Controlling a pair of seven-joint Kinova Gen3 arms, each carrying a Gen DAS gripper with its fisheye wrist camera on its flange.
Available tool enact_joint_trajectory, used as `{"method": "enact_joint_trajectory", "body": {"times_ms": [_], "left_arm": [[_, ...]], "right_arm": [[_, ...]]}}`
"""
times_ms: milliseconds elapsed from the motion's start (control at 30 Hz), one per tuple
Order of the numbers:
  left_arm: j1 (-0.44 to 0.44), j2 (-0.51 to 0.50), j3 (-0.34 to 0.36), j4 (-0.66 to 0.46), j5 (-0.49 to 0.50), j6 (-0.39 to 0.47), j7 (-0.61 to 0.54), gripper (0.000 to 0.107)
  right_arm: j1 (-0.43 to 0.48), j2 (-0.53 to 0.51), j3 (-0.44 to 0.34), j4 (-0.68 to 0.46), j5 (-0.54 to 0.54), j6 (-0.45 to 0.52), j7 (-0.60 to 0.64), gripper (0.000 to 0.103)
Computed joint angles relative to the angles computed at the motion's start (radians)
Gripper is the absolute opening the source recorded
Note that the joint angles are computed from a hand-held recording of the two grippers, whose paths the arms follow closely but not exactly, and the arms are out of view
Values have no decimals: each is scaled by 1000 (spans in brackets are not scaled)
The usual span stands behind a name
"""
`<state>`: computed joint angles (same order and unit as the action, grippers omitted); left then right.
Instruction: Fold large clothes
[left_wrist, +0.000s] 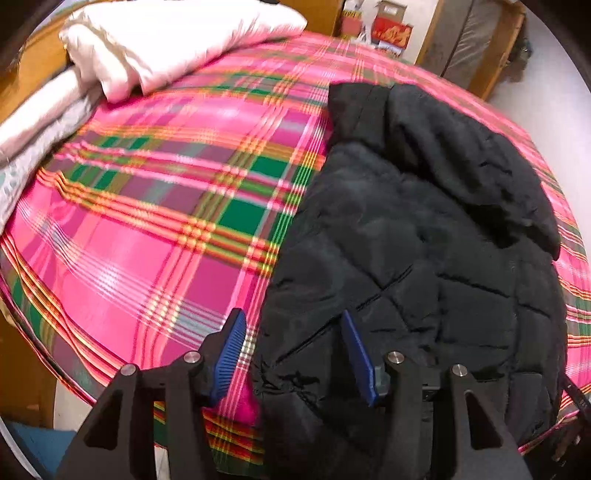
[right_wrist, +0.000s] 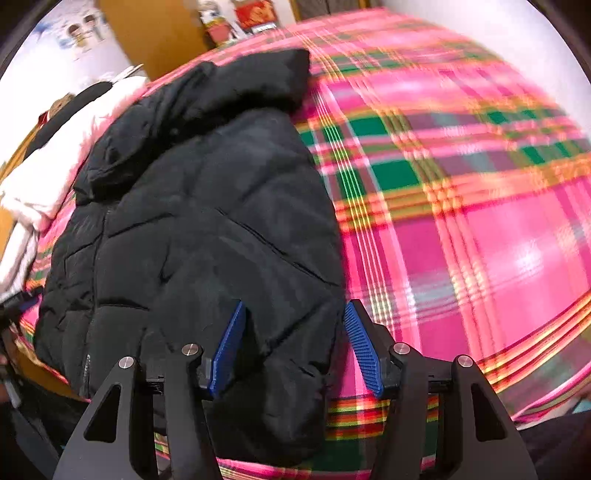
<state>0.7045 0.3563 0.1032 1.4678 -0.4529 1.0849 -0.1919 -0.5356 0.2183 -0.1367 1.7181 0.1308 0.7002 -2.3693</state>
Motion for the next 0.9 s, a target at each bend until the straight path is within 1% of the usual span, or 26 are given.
{"method": "enact_joint_trajectory", "body": {"times_ms": [100, 200, 300, 400, 500, 533, 600, 700, 733, 767, 800, 833, 867, 900], "left_arm": [[-17, 11, 9, 1, 36, -23, -22, 58], [-5, 28, 12, -17, 42, -13, -43, 63], [13, 45, 8, -40, 40, 8, -58, 65], [13, 52, 10, -46, 66, 10, -67, 68], [-7, 63, 20, -49, 130, 15, -94, 77], [-7, 71, 18, -56, 141, 28, -96, 80], [-7, 79, 15, -61, 156, 31, -101, 85], [-22, 85, 11, -57, 187, 18, -112, 85], [-22, 85, 11, -59, 189, 17, -117, 80], [-19, 84, 11, -59, 188, 14, -122, 77], [-14, 81, 11, -60, 183, 10, -128, 65], [-6, 74, 10, -58, 172, 1, -134, 49], [2, 65, 9, -54, 160, -13, -135, 42], [15, 58, 8, -55, 145, -17, -132, 32]], "right_arm": [[46, 2, -12, 25, -84, -36, 41, 58], [69, -5, -21, 41, -139, -56, 78, 58], [96, -1, -38, 40, -204, -57, 149, 58], [84, 7, -37, 25, -210, -28, 176, 59], [90, 10, -40, 18, -243, -4, 208, 59], [93, 14, -40, 13, -252, 4, 218, 59], [100, 20, -40, 18, -271, -2, 237, 59], [114, 28, -39, 20, -306, -9, 259, 59], [108, 29, -35, 16, -299, -1, 256, 59], [99, 29, -31, 11, -285, 8, 248, 56], [88, 28, -24, 4, -275, 22, 247, 44], [97, 22, -34, 5, -281, 19, 258, 37], [97, 14, -35, 6, -287, 15, 262, 27], [95, 7, -35, 5, -286, 14, 262, 20]]}}
